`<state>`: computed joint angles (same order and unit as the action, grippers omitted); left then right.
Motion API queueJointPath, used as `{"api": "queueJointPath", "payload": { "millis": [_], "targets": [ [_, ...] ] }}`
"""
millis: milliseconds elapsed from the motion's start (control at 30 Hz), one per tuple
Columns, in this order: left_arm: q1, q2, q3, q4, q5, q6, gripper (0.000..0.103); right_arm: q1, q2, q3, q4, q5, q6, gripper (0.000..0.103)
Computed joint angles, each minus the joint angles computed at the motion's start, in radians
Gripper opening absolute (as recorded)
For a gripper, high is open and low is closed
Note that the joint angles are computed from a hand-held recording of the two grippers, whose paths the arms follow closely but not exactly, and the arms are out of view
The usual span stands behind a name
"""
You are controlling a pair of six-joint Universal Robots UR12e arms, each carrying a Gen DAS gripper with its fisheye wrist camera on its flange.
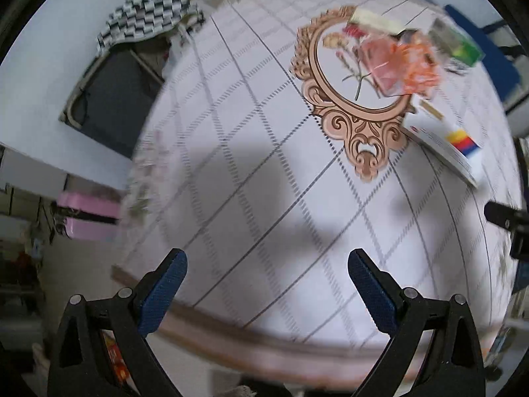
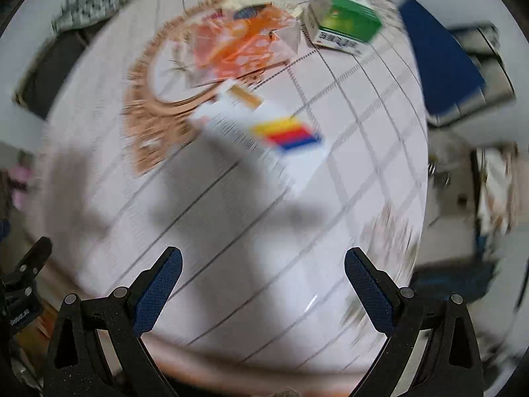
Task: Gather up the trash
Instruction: 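Raise both tools from the bin back toward the table, then grasp the orange snack bag with the left gripper while the right grasps the striped medicine box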
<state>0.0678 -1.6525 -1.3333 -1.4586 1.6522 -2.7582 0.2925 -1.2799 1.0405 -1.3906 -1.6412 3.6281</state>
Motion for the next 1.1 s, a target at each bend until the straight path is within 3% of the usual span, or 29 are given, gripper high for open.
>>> {"api": "queueJointPath", "payload": {
  "millis": [200,300,367,467,600,767,800,867,933,1000,1033,1067,1100],
  "targets": [
    [-0.055,-0.097,0.065,-0.046,0.070,-0.086,0.100,-0.052,0.141,-0.123,0.092,0.000,-0.270,0.100],
    [-0.059,-0.121,0.090,-0.070,0.088,-0.099,0.100,-0.072,0.166,-0.134,0.084,0.072,-0.334,0.100],
    [-0.059,-0.134,0.111,-0.093,0.098,-0.101,0.100,-0.083,0.162,-0.118,0.060,0.120,-0.328,0.099],
    [-0.061,-0.157,0.157,-0.132,0.095,-0.097,0.100,-0.084,0.133,-0.066,0.012,0.128,-0.309,0.095],
    [-0.083,-0.173,0.190,-0.079,0.079,-0.004,0.100,-0.093,0.087,-0.007,0.002,0.131,-0.233,0.088],
    [-0.132,-0.195,0.227,0.034,0.036,0.182,0.100,-0.173,-0.026,0.140,-0.018,0.170,0.071,0.084],
    [-0.137,-0.206,0.245,0.024,0.017,0.188,0.100,-0.202,-0.059,0.184,-0.041,0.171,0.160,0.084],
    [-0.146,-0.258,0.335,-0.072,-0.058,0.159,0.100,-0.245,-0.094,0.233,-0.081,0.194,0.252,0.085],
    [-0.154,-0.310,0.415,-0.165,-0.105,0.112,0.099,-0.275,-0.108,0.252,-0.108,0.233,0.270,0.085],
    [-0.164,-0.352,0.466,-0.224,-0.127,0.085,0.098,-0.282,-0.105,0.242,-0.116,0.210,0.241,0.085],
    [-0.171,-0.365,0.478,-0.239,-0.129,0.079,0.094,-0.279,-0.094,0.226,-0.100,0.193,0.214,0.085],
    [-0.177,-0.374,0.480,-0.245,-0.125,0.077,0.074,-0.273,-0.089,0.221,-0.082,0.186,0.198,0.085],
    [-0.186,-0.382,0.485,-0.254,-0.112,0.077,0.061,-0.271,-0.082,0.215,-0.066,0.184,0.188,0.085]
  ]
}}
